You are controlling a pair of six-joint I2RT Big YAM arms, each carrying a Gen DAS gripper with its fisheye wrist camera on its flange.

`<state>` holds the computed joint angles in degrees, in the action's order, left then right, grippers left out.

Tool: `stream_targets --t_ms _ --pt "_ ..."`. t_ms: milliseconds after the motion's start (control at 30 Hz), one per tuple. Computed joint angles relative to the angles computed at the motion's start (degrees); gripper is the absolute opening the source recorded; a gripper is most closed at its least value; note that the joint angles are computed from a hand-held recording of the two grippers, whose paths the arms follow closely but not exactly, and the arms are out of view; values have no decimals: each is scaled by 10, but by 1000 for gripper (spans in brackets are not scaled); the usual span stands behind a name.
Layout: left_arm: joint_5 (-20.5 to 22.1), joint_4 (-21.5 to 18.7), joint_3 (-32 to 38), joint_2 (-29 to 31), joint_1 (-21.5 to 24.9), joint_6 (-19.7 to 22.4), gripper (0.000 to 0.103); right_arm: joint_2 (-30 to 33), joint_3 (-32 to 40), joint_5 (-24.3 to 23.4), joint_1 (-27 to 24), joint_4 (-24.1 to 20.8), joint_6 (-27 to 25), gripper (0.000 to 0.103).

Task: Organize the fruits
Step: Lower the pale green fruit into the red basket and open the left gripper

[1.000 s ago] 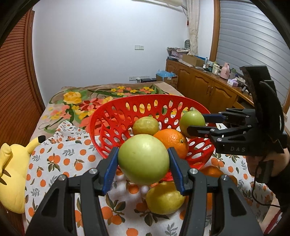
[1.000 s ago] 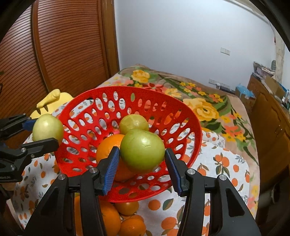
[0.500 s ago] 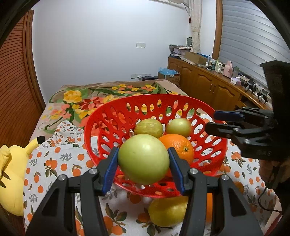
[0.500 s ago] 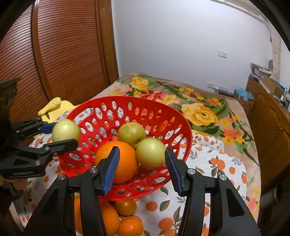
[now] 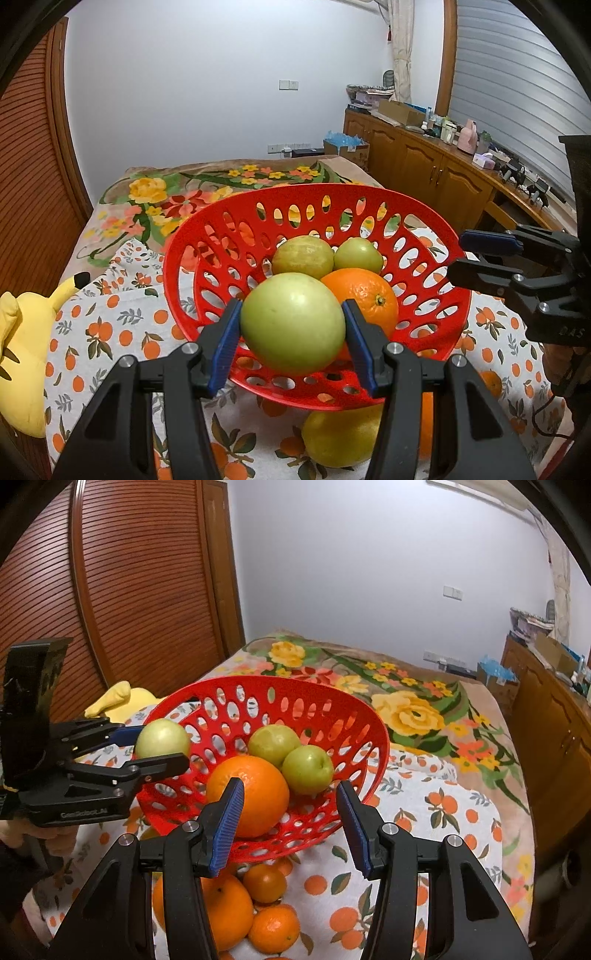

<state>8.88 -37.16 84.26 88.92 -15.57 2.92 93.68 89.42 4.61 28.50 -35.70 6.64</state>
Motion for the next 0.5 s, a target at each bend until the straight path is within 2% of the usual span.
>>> stream_targets --t_ms 100,300,500 --pt "4 -4 -3 -1 -1 1 54 -4 -6 1 2 1 3 53" --pt "9 14 -17 -18 -3 1 54 -12 -16 7 4 0 6 53" --pt "20 19 -32 -39 2 -1 58 -31 -39 7 8 11 19 53"
